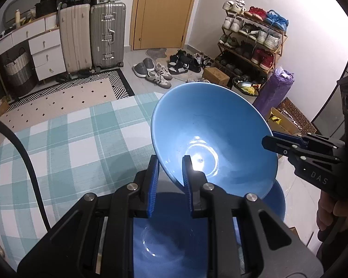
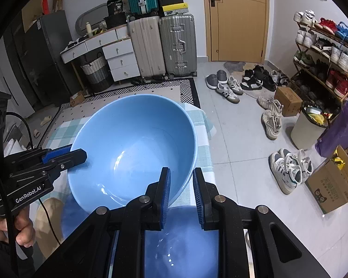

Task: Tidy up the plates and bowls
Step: 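Lift the light-blue bowl with both grippers, then carry the held blue bowl with both grippers toward the other blue bowl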

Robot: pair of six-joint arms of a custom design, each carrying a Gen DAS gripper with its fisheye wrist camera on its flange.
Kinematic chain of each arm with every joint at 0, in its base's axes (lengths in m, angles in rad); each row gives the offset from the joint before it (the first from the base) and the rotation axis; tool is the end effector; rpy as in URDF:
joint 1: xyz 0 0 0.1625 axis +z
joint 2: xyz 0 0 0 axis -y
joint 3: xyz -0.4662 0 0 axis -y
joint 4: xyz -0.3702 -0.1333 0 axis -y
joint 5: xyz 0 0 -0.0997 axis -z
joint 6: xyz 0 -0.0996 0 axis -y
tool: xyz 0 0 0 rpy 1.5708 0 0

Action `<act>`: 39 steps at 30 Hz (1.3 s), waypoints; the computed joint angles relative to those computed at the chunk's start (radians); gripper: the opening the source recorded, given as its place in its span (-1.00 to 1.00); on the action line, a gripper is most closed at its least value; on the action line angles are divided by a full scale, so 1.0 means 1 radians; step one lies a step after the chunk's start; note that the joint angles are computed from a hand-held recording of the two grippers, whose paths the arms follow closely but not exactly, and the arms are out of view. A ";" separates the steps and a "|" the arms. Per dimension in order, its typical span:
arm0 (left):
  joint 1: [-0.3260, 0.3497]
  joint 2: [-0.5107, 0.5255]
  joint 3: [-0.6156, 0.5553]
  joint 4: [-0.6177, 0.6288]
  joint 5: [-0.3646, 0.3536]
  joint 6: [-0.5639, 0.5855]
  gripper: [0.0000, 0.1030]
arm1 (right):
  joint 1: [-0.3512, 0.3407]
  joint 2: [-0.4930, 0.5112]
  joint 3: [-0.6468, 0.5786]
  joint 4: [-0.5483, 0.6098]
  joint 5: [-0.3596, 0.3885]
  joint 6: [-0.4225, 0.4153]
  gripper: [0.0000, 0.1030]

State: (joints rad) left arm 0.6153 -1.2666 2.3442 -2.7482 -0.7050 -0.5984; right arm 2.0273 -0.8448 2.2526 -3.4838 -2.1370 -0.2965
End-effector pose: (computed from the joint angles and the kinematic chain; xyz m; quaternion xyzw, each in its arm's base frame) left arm -0.2227 -0.4135 0.2269 0.1404 0.8959 -0.3260 0.2670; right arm 0.2910 -0.4114 0.1205 0.2769 -0.8903 0.2608 0.2504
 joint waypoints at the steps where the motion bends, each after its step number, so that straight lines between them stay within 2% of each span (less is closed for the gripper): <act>1: -0.015 -0.016 0.005 0.024 0.005 -0.020 -0.67 | 0.007 -0.003 0.005 -0.001 0.000 0.004 -0.61; 9: -0.139 -0.141 0.043 0.240 0.036 -0.195 -0.66 | 0.079 -0.027 0.054 -0.015 -0.015 0.044 -0.61; 13: -0.215 -0.206 0.054 0.393 0.045 -0.316 -0.66 | 0.111 -0.035 0.078 -0.021 -0.020 0.065 -0.61; 26: -0.397 -0.369 0.069 0.784 0.019 -0.624 -0.66 | 0.170 -0.009 0.132 -0.056 -0.014 0.114 -0.60; 32: -0.430 -0.406 0.091 0.848 -0.007 -0.692 -0.66 | 0.181 0.014 0.148 -0.080 -0.009 0.126 -0.60; 39: -0.435 -0.433 0.142 0.839 -0.026 -0.722 -0.66 | 0.185 0.037 0.163 -0.098 0.000 0.136 -0.60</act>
State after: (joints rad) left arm 0.1804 -1.6999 2.4862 -1.9094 -0.7306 -1.3209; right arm 2.2126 -0.8080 2.4160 -3.5819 -2.1369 -0.1604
